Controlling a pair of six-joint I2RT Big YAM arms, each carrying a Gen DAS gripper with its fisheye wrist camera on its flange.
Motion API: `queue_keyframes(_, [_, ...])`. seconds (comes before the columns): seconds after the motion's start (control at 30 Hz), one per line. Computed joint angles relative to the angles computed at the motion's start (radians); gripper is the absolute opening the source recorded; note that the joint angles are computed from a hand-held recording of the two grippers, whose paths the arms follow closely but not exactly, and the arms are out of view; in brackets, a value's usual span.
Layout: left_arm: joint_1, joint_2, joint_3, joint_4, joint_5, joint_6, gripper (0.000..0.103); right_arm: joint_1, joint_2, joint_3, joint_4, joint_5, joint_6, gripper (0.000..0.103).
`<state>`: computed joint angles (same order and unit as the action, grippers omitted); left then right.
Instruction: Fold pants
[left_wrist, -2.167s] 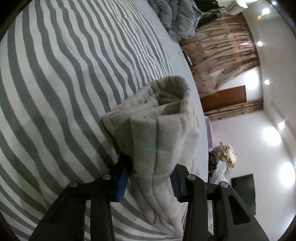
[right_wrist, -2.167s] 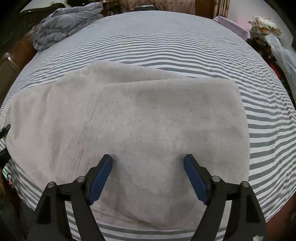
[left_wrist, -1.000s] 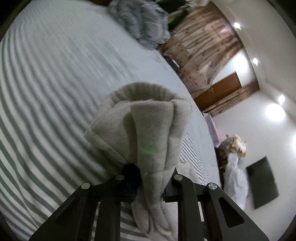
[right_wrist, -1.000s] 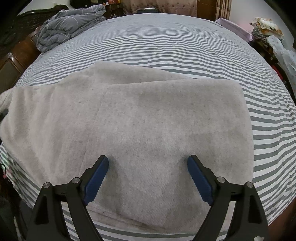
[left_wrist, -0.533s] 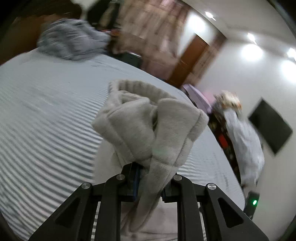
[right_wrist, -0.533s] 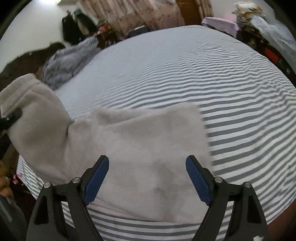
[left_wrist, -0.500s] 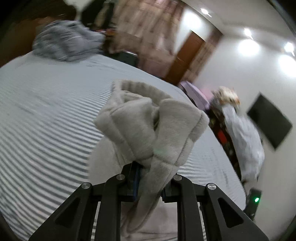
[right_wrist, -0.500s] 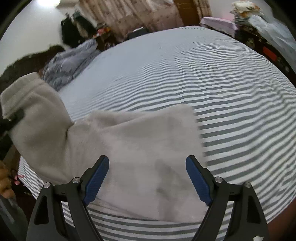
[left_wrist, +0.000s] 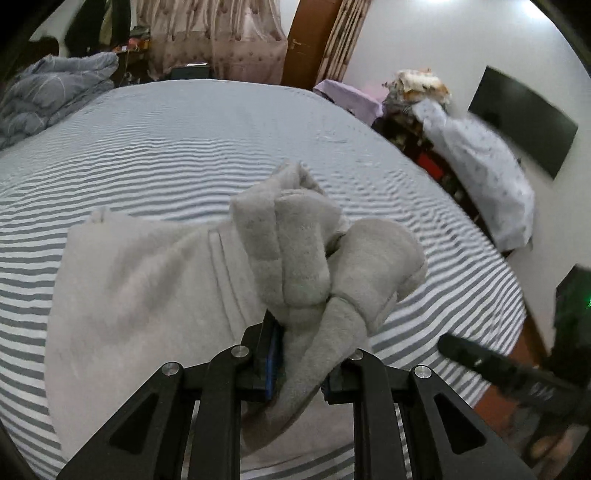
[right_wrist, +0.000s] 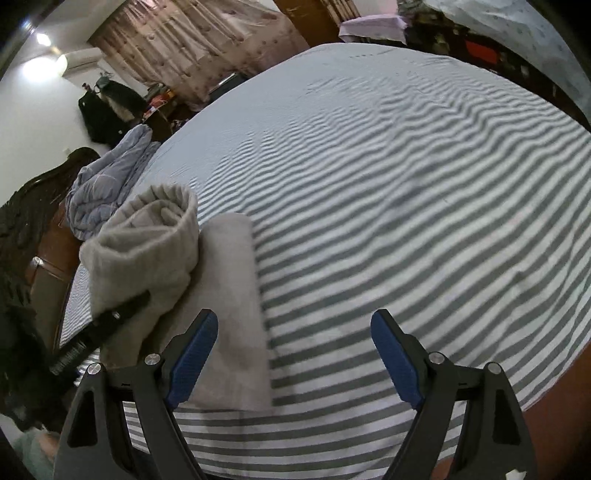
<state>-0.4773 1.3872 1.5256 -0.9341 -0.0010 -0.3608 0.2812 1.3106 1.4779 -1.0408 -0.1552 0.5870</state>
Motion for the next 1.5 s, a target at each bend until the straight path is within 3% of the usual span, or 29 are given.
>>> queue_keyframes(0.23, [-0.071, 0.030, 0.010, -0.039, -0.174, 0.052, 0.024, -0.020, -0.026, -0.068, 0.043, -0.043, 0.009, 0.083])
queue_keyframes(0.33, [-0.085, 0.030, 0.003, -0.047, -0.210, 0.056, 0.026, -0.025, -0.037, -0.082, 0.050, -0.050, 0.008, 0.083])
queue_keyframes(0.6, [-0.084, 0.016, 0.002, -0.076, -0.191, 0.018, 0.033, -0.030, -0.073, -0.114, 0.058, -0.046, 0.007, 0.083])
queue_keyframes(0.77, [-0.109, 0.013, 0.012, -0.129, -0.258, 0.024, 0.040, -0.022, -0.082, -0.115, 0.055, -0.044, 0.012, 0.083])
queue_keyframes(0.83, [-0.117, 0.011, 0.014, -0.146, -0.257, 0.022, 0.046, -0.022, -0.086, -0.117, 0.055, -0.045, 0.010, 0.083])
queue_keyframes(0.9, [-0.122, -0.006, 0.002, -0.133, -0.235, 0.022, 0.070, -0.019, -0.090, -0.116, 0.051, -0.042, 0.008, 0.083])
queue_keyframes(0.93, [-0.128, -0.018, -0.005, -0.122, -0.234, 0.020, 0.072, -0.016, -0.091, -0.116, 0.049, -0.039, 0.008, 0.083])
queue_keyframes(1.1, [-0.141, -0.035, 0.005, -0.140, -0.230, 0.029, 0.072, 0.001, -0.105, -0.119, 0.046, -0.030, 0.018, 0.083])
queue_keyframes(1.5, [-0.041, -0.131, -0.061, -0.149, -0.213, 0.049, 0.072, 0.077, -0.114, -0.100, 0.059, -0.036, 0.029, 0.083])
